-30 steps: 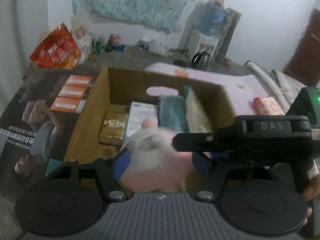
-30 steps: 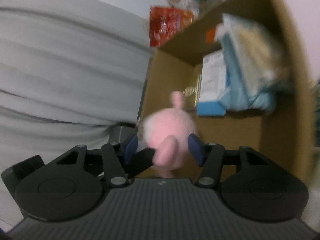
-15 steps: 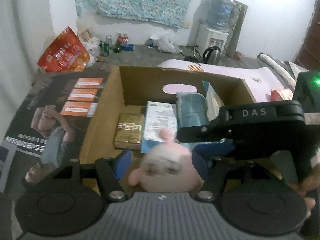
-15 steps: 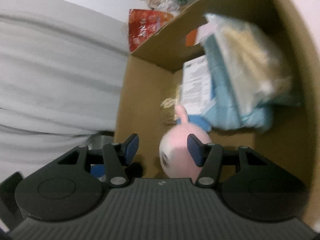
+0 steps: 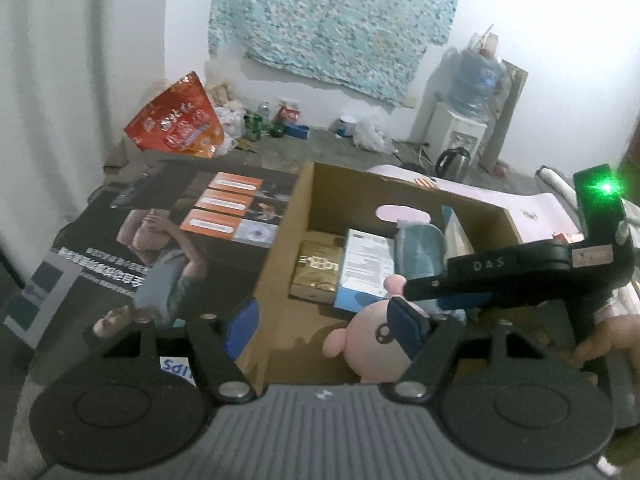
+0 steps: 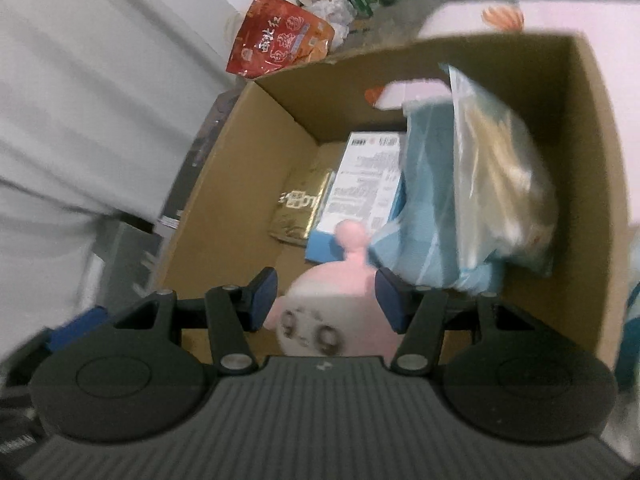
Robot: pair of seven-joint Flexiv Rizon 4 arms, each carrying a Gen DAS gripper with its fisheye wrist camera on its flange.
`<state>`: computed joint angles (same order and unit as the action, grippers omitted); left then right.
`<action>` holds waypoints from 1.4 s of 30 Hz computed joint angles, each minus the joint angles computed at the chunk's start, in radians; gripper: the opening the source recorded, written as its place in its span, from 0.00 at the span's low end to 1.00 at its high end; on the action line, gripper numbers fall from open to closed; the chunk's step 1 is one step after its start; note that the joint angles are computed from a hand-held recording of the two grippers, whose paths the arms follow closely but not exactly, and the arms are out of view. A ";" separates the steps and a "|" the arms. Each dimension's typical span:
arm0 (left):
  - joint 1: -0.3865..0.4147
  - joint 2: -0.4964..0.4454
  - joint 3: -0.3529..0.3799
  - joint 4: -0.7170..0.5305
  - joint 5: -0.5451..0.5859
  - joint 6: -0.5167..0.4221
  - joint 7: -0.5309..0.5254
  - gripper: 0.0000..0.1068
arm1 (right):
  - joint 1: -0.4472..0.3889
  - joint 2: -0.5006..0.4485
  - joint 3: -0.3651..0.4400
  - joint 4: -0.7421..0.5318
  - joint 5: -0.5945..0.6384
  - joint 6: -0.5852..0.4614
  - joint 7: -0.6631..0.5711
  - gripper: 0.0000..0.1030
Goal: Organize soft objects
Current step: 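Lower the pink plush toy into the box and open both tools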
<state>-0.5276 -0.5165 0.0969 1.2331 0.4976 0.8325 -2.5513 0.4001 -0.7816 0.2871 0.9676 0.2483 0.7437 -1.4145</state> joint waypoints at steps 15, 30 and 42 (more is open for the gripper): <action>-0.008 0.115 0.000 0.171 0.094 0.062 -0.208 0.68 | 0.032 -0.092 0.001 -0.125 -0.014 -0.148 -0.052 0.64; 0.014 0.155 -0.025 0.236 0.138 0.096 -0.315 0.68 | -0.007 -0.161 0.076 -0.188 0.212 -0.062 -0.044 0.61; -0.001 0.157 -0.029 0.233 0.165 0.095 -0.349 0.73 | -0.014 -0.161 0.074 -0.169 0.236 -0.023 -0.036 0.73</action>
<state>-0.5283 -0.3593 0.0675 1.4659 0.6621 0.9280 -2.9005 0.3862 -0.9424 0.3606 0.7986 0.4846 0.7205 -1.4500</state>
